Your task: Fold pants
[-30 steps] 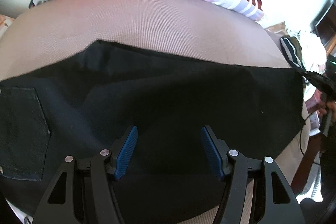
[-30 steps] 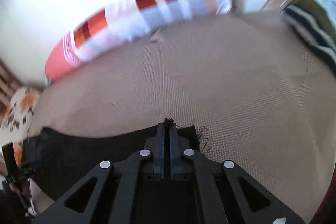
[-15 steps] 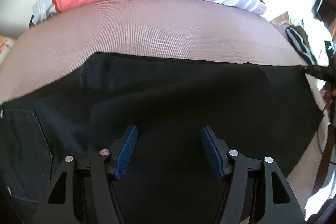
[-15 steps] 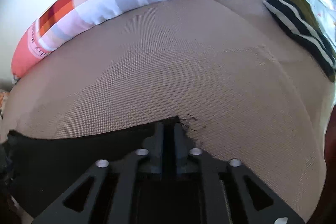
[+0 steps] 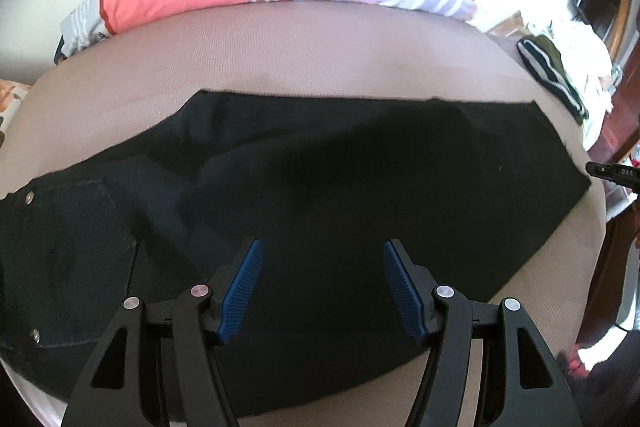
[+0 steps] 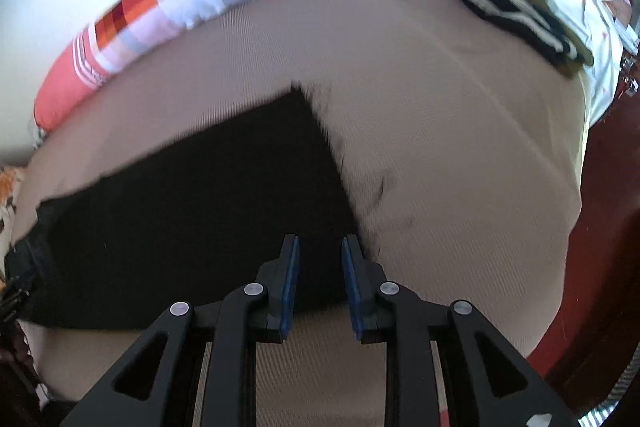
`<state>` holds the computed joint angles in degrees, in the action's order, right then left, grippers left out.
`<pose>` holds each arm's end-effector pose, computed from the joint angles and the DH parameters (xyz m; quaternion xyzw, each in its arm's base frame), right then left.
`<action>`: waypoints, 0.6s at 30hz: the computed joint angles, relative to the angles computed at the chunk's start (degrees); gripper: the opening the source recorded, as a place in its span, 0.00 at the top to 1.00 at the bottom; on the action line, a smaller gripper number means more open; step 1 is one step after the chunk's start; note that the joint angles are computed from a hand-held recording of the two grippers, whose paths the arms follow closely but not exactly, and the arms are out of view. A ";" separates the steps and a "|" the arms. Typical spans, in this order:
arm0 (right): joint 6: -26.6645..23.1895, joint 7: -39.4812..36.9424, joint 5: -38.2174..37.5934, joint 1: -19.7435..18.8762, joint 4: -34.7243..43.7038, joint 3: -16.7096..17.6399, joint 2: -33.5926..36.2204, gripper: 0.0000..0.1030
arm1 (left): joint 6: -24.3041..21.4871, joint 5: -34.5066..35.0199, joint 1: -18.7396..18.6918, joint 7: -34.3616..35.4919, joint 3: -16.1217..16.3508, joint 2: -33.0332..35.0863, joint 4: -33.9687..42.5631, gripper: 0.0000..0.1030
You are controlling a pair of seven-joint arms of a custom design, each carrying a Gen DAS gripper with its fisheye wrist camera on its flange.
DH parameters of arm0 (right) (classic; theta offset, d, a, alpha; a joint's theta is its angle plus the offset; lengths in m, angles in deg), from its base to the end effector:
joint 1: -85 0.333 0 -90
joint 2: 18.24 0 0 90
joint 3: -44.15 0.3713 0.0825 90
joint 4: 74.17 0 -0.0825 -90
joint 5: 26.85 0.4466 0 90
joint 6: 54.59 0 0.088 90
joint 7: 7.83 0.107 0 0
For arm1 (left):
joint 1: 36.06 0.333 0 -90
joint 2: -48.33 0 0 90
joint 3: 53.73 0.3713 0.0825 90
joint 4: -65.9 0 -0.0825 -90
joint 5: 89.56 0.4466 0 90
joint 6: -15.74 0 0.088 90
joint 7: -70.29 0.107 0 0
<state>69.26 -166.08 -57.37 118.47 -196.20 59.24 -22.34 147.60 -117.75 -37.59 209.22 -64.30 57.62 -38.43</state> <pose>0.4042 0.4308 0.4794 -0.3547 0.9038 -0.1646 0.1738 0.6850 -0.1498 0.5131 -0.3692 0.8901 -0.2645 0.0391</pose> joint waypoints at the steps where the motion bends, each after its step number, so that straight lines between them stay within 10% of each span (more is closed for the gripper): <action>1: 0.47 0.21 0.48 0.09 0.02 0.05 0.49 0.79 | 0.21 0.31 0.14 0.03 0.19 -0.07 -0.27 0.38; 14: -5.01 -7.95 1.45 0.62 8.36 -2.14 6.14 0.79 | 3.57 -3.05 3.84 -5.26 0.85 1.44 0.86 0.38; 18: 4.50 -18.32 -0.45 0.26 16.38 -3.61 11.90 0.79 | 8.74 -3.32 4.22 -5.45 1.29 1.67 1.48 0.38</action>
